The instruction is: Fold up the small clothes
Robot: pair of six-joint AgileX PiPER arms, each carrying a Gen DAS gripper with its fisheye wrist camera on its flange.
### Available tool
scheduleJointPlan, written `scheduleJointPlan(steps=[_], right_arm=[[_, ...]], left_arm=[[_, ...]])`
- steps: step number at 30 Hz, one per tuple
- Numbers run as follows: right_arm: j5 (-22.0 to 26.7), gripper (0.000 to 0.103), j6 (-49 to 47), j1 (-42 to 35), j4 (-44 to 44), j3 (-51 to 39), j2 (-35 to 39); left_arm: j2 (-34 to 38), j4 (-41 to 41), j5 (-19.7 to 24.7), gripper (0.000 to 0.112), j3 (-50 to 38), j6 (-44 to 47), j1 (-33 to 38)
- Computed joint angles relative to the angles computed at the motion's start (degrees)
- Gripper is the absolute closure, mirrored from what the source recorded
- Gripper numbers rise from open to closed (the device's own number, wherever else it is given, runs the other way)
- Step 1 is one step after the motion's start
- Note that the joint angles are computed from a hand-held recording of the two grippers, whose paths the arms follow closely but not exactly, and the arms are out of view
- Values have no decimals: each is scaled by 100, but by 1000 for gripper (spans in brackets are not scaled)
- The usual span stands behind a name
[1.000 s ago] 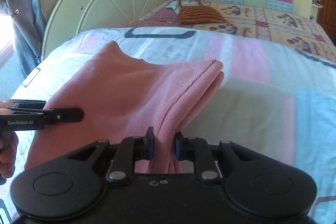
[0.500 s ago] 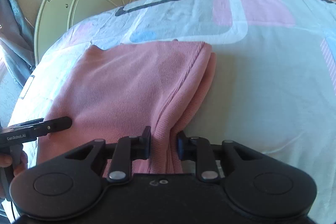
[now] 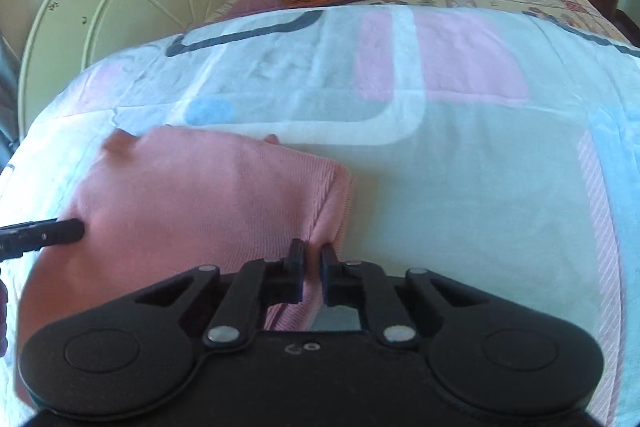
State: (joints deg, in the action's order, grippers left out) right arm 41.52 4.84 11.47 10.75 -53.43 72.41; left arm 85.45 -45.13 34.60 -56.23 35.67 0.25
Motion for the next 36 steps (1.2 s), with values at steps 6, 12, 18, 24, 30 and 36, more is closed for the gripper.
scheduleJointPlan(steps=[6, 12, 18, 24, 30, 36], right_arm=[[187, 82, 661, 285, -629, -85, -168], [842, 60, 873, 1126, -899, 179, -1207], [929, 80, 1909, 1759, -1723, 643, -1351], [1217, 82, 2895, 2466, -2402, 548, -1637], [2068, 81, 3981, 4024, -3151, 528, -2178], [2339, 84, 4149, 4366, -3183, 775, -2161]], left_arm=[[-660, 271, -77, 42, 331, -182, -90], [-1657, 225, 88, 42, 1188, 4, 6], [-2244, 37, -132, 42, 1879, -137, 105], [-2951, 848, -12, 42, 2166, -1091, -14], [-3828, 2296, 348, 43, 2608, -2612, -610], [-4231, 3202, 455, 43, 2705, -3793, -1163]])
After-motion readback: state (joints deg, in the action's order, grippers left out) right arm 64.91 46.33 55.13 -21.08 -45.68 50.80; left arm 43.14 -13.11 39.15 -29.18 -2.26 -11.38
